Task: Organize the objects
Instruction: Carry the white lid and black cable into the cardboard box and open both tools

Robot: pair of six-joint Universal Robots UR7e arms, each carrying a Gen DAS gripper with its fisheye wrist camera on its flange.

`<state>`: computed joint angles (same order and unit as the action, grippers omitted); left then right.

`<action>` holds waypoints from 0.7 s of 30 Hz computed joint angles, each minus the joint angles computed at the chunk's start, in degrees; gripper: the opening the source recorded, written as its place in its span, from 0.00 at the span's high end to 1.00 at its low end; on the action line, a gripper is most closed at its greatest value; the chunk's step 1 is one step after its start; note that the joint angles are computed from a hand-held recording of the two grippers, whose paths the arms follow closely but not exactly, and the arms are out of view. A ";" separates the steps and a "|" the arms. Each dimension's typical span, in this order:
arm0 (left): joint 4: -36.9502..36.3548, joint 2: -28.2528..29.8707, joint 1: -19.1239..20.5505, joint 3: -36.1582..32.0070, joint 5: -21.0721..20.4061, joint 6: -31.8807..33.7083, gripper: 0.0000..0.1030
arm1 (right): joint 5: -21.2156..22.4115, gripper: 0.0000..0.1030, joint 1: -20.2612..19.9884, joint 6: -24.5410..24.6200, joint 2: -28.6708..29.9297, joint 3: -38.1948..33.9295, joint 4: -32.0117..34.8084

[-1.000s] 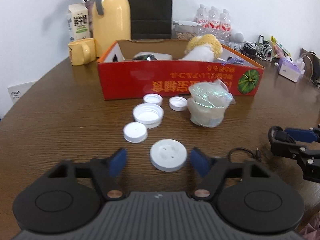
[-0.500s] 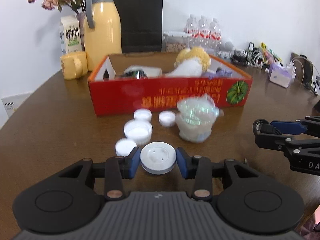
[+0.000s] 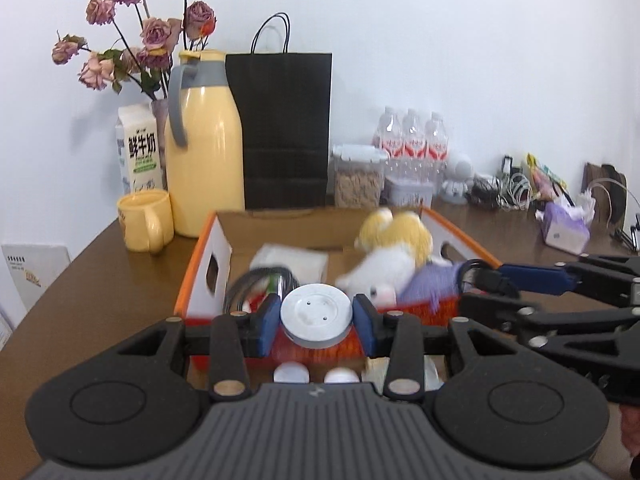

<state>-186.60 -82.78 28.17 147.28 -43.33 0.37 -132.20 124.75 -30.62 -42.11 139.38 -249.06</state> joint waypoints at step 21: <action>-8.80 17.24 15.30 -19.48 -4.35 8.82 0.61 | 6.84 0.56 -10.33 -7.50 4.57 -20.49 13.59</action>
<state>-195.40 -65.55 43.47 127.80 -47.68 9.20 -125.37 114.42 -38.12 -37.54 118.89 -235.48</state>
